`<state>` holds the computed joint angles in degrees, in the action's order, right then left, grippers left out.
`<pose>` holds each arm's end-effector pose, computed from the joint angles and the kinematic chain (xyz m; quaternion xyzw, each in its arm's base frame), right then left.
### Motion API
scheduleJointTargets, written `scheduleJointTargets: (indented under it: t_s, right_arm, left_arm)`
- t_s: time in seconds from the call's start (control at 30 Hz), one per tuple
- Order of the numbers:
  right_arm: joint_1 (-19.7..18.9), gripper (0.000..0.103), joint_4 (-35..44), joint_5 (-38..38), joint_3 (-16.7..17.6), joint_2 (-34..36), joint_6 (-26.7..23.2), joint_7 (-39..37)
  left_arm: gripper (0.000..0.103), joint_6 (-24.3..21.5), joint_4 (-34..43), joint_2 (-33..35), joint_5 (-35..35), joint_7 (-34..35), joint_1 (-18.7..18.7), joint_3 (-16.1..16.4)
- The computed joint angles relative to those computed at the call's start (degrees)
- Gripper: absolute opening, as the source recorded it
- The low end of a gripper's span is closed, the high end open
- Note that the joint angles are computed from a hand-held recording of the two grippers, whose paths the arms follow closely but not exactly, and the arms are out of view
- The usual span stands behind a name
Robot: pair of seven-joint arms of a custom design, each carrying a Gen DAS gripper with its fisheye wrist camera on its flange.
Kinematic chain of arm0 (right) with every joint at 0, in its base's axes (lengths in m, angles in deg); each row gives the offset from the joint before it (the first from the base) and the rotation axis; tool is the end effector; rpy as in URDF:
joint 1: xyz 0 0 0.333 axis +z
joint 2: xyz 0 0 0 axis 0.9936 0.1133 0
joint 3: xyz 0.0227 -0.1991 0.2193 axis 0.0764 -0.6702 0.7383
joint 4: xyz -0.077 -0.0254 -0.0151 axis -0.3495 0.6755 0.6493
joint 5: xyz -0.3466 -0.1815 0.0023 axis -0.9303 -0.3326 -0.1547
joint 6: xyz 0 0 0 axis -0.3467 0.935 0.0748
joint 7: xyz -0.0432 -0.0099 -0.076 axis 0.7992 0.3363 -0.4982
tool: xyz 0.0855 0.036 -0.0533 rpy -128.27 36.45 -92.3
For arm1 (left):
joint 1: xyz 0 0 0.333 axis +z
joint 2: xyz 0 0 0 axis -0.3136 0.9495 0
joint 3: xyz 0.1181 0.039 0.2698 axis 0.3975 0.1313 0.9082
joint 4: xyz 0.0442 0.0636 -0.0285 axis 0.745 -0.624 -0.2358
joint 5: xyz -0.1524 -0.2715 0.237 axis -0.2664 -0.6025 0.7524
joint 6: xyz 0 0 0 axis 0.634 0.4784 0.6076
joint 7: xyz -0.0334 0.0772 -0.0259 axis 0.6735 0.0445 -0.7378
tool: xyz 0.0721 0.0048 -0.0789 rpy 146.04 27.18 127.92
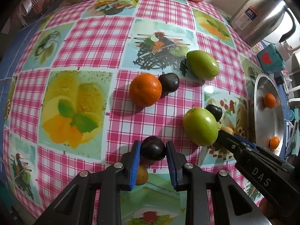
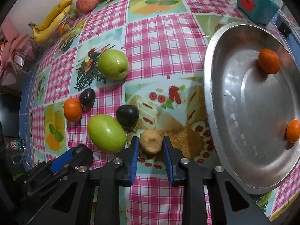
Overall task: Organize fruits
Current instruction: 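Grasp the small brown kiwi with the right tool while the left tool grasps a dark plum, then carry the kiwi and plum into the steel plate and open both tools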
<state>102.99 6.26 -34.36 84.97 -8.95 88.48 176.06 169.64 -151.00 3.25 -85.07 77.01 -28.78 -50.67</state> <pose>0.6365 0.3420 0.3682 -0.6516 0.7473 0.0406 0.1237 0.6298 -0.2878 0.3659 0.7252 -0.6799 0.1077 0.0109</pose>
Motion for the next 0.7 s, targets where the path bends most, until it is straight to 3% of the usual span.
scheduleJointTargets:
  t_s: [0.27, 0.7]
  right_arm:
    - [-0.3, 0.026, -0.4, 0.8, 0.3, -0.2, 0.2, -0.3]
    - [-0.8, 0.026, -5.5, 0.5, -0.3, -5.8, 5.4, 0.6]
  left_arm:
    - [0.029, 1.2, -0.8, -0.9, -0.3, -0.3, 0.6, 0.2]
    - [0.029, 5.8, -3.3, -5.2, 2.4, -3.5, 0.5, 1.4]
